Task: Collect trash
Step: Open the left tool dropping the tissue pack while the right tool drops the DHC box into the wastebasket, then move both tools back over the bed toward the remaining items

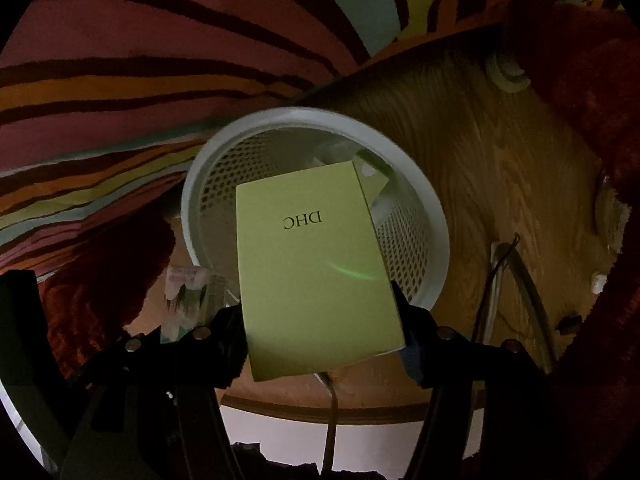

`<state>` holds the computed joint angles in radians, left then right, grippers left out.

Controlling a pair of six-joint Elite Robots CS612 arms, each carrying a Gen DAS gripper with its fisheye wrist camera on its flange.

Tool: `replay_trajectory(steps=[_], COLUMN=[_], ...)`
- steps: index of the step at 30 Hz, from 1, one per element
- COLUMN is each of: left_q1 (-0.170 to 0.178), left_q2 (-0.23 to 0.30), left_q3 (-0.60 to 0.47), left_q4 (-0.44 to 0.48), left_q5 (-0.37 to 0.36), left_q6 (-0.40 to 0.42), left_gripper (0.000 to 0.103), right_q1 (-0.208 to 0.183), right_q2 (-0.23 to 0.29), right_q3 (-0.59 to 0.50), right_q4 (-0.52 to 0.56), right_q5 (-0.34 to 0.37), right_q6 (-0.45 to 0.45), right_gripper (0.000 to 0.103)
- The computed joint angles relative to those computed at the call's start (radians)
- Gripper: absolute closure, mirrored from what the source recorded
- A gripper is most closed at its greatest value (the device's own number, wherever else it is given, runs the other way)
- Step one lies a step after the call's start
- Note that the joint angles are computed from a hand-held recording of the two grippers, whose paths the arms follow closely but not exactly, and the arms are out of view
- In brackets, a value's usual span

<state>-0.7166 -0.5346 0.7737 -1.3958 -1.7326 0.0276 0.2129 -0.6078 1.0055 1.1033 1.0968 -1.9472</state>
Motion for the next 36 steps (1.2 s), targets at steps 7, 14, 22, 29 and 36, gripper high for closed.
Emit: replay_trajectory(steps=[7,14,22,29,36], left_q1=[0.002,0.001,0.003,0.011,0.022], left_q2=[0.017,0.035,0.038,0.035,0.009], left_q3=[-0.022,-0.047,-0.052,-0.051,-0.022], left_q4=[0.040,0.095,0.113,0.103,0.048], left_q5=[-0.002,0.015,0.014,-0.005,-0.031], left_q6=[-0.010,-0.019,-0.022,-0.047,-0.086], left_gripper=[0.052,0.017,0.017,0.017,0.017], right_q1=[-0.003,-0.005,-0.008,-0.010,-0.001], right_q2=[0.011,0.027,0.017,-0.005,-0.039], right_q3=[-0.008,-0.017,0.003,0.031,0.040], right_q4=[0.011,0.027,0.002,-0.039,-0.066], right_q5=[-0.024,-0.053,-0.068,-0.058,0.001], right_q6=[0.006,0.024,0.046,0.072,0.081], right_gripper=[0.044,0.008,0.008,0.008,0.008])
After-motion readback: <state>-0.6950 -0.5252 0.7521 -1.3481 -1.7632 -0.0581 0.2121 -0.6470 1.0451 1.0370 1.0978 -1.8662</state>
